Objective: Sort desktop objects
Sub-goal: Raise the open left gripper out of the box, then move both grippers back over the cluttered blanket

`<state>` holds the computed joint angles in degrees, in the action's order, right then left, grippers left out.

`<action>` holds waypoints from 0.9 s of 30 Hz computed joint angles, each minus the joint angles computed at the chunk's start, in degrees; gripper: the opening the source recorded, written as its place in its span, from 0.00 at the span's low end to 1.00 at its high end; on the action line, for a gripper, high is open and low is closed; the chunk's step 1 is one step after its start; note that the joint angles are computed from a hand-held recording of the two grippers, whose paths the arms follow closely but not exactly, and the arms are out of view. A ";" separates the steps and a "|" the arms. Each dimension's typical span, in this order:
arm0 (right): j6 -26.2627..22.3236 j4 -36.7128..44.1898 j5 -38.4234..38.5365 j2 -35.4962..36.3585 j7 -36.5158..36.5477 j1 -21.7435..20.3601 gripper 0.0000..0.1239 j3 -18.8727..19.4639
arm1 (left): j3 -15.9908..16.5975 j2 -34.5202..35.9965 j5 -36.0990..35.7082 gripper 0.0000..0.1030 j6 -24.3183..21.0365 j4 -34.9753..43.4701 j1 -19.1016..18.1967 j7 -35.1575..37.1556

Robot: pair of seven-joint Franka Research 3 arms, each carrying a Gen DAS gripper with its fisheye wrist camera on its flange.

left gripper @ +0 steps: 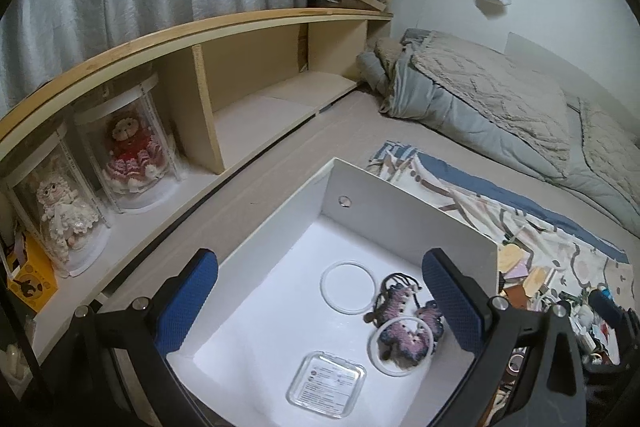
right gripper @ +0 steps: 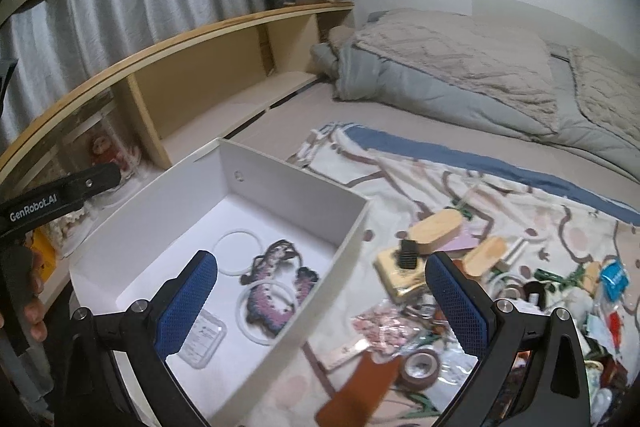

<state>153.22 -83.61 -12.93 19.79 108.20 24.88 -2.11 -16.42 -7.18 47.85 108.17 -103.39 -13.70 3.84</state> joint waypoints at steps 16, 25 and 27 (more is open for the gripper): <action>0.61 -6.90 -8.33 -7.59 10.28 -3.02 0.83 -1.73 | 0.29 5.15 2.85 1.00 1.80 6.05 -2.60 3.40; -0.17 -10.73 -13.35 -11.63 15.29 -6.24 0.83 -1.20 | 1.16 10.27 3.98 1.00 3.10 11.87 -5.05 6.80; -0.45 -11.74 -14.81 -12.70 16.67 -7.02 0.83 -1.00 | 1.49 11.39 4.07 1.00 3.85 13.19 -5.67 7.73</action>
<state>152.77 -95.34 -27.74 7.09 124.87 17.86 -3.11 -14.93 4.21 51.92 112.01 -90.19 -19.37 11.56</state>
